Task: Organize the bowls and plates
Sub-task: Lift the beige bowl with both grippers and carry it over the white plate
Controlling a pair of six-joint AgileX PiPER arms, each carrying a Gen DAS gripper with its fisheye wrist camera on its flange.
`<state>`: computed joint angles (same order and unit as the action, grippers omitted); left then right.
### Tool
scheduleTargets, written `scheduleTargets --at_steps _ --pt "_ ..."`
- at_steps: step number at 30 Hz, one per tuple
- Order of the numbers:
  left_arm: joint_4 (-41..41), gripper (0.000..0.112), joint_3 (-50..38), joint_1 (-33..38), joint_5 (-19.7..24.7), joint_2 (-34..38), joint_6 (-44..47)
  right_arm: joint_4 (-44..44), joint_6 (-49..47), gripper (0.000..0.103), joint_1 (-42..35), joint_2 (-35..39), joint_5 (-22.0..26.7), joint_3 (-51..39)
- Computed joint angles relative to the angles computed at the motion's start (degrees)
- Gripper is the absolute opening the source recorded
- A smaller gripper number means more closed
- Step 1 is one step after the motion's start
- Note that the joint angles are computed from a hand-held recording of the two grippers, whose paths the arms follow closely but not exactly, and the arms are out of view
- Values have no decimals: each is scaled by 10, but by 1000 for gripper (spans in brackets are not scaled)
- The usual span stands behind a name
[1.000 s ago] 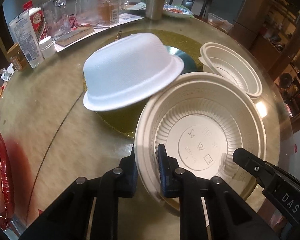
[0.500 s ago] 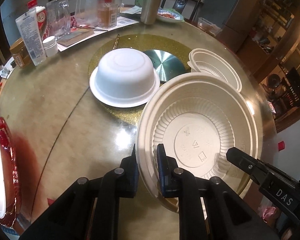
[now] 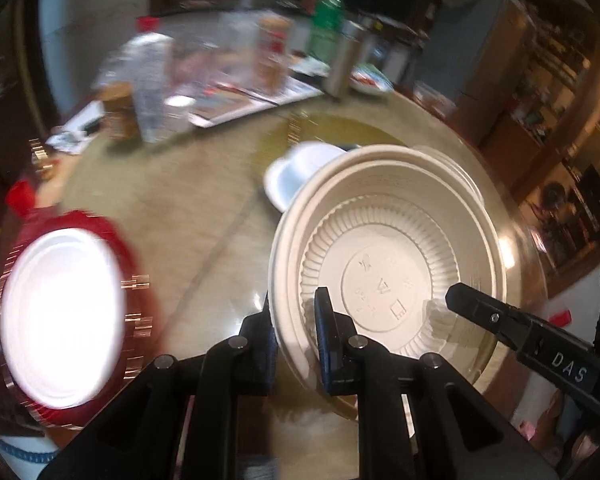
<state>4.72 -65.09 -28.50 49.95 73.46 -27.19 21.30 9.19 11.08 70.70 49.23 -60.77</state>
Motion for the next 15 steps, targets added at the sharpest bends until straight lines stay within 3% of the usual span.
scheduleTargets --at_steps 7,15 --pt "-71 14 65 191 18 -113 111 -69 98 11 175 102 -32 -106" --pt "-178 14 95 407 32 -139 274 -114 153 12 285 230 -28 -233"
